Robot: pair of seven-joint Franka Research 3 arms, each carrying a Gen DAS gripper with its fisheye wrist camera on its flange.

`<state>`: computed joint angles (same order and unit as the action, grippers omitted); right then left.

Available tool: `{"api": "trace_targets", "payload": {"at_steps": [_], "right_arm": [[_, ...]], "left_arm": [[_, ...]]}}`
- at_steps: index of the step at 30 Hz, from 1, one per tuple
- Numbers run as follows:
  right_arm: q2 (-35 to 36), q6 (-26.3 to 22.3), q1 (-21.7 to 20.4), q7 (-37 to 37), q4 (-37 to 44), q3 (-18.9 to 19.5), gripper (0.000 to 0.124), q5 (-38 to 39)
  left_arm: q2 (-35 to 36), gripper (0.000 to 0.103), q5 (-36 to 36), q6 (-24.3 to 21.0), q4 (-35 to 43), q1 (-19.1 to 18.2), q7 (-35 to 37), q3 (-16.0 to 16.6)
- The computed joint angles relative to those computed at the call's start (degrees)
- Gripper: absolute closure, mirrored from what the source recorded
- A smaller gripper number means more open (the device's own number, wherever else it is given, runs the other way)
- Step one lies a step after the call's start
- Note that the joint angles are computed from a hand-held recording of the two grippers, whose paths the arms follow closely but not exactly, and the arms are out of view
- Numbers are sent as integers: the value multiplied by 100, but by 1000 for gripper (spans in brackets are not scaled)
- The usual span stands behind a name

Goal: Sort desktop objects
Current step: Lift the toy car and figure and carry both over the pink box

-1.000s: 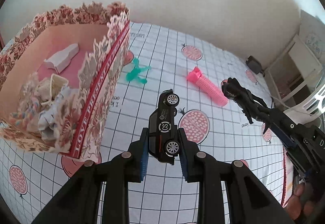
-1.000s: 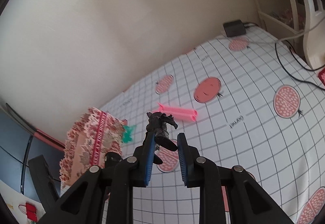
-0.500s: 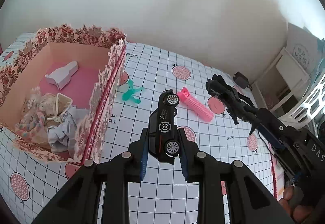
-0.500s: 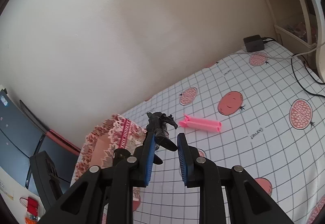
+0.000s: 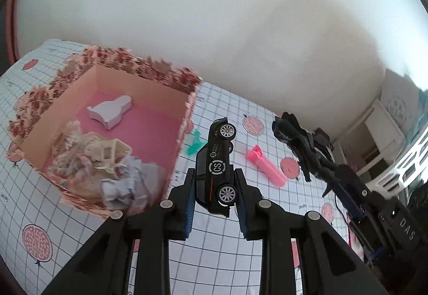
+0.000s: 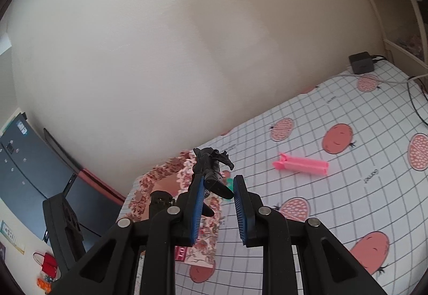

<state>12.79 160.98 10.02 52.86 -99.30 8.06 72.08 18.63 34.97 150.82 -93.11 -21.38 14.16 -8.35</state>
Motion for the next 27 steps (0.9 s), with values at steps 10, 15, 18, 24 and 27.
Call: {"api": "trace_targets", "payload": {"at_steps": [10,15,18,24,27], "right_arm": [[116,11,161,-306,153,170,100,355],[216,-39,266,-283,259,228,100,339],[248,-62,308,-310,295,272,100,315],[370,-75,383,-381,417,352,100,287],[446,-108,406,-390,481,394,100,285]], "left_arm": [[-546,75,528,-132,-626,142,-891,111],[-893,75,1015,-290,-994,277,-1694,98],[-1014,75,1131,-467,-1113,380,-1872,22],[-1233,75,1283,-487,-1408,580,-2355,-61],[-1271,75,1269,-637,-1447,640,-2434,-114]]}}
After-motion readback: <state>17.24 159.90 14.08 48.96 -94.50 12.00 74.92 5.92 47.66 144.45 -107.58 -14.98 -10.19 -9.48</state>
